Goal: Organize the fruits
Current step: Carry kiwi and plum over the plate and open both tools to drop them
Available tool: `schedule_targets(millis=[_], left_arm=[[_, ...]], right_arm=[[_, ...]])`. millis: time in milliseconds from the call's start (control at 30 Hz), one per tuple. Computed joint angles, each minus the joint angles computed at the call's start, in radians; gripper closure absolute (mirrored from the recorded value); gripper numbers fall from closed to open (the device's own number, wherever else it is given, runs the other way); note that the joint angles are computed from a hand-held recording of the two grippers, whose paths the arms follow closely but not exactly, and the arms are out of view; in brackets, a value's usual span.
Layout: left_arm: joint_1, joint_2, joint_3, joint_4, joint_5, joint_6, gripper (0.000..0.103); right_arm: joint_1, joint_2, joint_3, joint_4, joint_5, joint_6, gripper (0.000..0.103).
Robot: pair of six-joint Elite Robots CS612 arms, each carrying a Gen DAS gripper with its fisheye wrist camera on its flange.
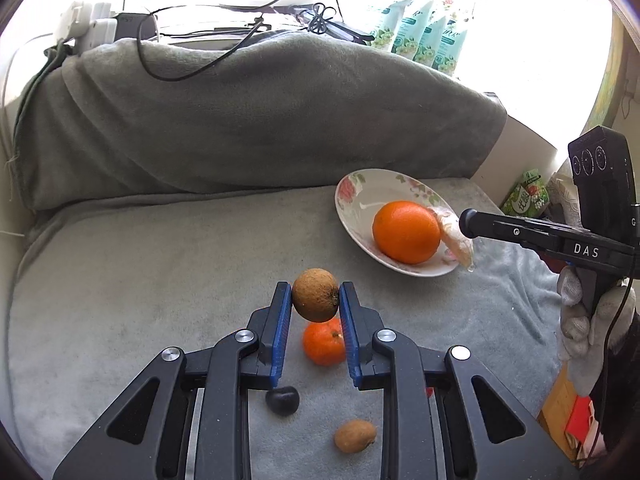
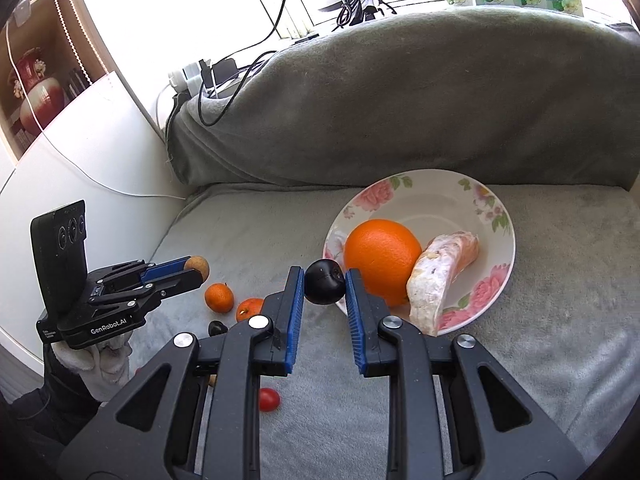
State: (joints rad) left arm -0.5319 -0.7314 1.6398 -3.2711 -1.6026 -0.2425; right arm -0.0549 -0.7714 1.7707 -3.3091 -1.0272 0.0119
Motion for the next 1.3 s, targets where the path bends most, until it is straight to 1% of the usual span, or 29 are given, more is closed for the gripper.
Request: schedule_targets(millis=[133,267,467,700,900,1133,1300], left_arm=[[0.005,0.021,-0.054,0.015,-0.027,-0.001,0.080],[0.011,0.049,-0.105,0.026,-0.070,-0.037,0.080],[0.013,0.100,-0.203,0.090,-0.103,-0.071,0.080],[0.006,0.135,-0.280,0.164,-0.094,-0.066,0.080],[0.003,0.149,-0.312,0.216,-0.088,-0.044,0.080],[0.003,0.153,-0.321,0.231,-0.092,-0.025,0.080],[0.003,0.157,-0.332,0.232,-0.101,-0.025,0.080]], right_arm=[[0.003,0.007,-0.021,-0.012,-0.061,0.002,0.081],[0.002,0.020,-0.049,-0.003,-0.097,0.007,0.081],[-0.006,0.046,-0.092,0.020,-0.131,0.029,0.081],[-0.015,0.074,-0.139,0.064,-0.149,0.052,0.081],[-0.024,0.092,-0.167,0.099,-0.153,0.071,0.081],[-0.029,0.103,-0.179,0.111,-0.142,0.089,0.081],[-0.030,0.107,-0.184,0.110,-0.141,0.093,0.080]])
